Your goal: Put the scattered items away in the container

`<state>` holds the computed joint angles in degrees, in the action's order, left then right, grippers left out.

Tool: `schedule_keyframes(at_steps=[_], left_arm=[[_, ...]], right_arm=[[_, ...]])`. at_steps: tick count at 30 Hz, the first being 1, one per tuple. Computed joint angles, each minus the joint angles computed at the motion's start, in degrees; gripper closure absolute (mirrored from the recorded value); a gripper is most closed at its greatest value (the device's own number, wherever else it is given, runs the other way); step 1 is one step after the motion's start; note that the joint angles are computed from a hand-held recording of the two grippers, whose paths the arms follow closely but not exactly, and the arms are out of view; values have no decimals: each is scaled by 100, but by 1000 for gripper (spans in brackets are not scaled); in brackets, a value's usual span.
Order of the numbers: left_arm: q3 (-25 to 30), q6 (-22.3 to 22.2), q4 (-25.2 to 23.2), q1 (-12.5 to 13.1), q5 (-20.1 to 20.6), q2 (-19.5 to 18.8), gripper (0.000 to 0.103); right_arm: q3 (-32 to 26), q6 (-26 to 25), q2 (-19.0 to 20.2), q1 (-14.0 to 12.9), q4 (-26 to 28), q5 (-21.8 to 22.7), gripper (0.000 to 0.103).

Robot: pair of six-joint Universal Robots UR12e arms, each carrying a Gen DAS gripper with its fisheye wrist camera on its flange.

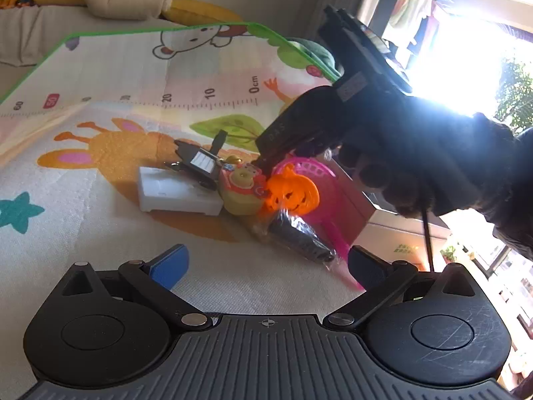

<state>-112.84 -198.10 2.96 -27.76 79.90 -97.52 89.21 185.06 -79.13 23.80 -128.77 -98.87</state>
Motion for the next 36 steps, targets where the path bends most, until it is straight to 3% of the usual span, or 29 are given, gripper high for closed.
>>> schedule_keyframes(at_steps=[3,10,14,16,19,22,24,25,31,36], left_arm=[[-129,107,-87,-30,-56,171,0],[-304,438,-829,-319,145,483,0],[-245,579,-1097,-493,315,528,0],[-198,682,-1196,-598,429,540,0],[-160,787,-1313,-712,534,565,0],[-95,793,-1474,-849,817,558,0],[-49,789,-1543,-973,1131,544,0],[-35,801,-1553,-1026,1262,540,0],[58,872,-1697,-1282,1972,542,0],[86,795,-1911,-1366,2320,583,0]], right_arm=[[341,95,-418,-7,152,789,61],[1203,42,-1353,1,103,1781,61],[1766,-35,-1870,128,-722,1153,56],[2010,-15,-2081,104,-1116,950,44],[2414,81,-2382,53,-1667,679,38],[2821,-230,-2508,248,-2281,-64,25],[3123,-574,-2495,496,-2809,-730,20],[3225,-654,-2497,555,-2960,-840,20],[3486,-1011,-2337,757,-3501,-1069,20],[3395,-943,-2116,593,-3687,-744,20]])
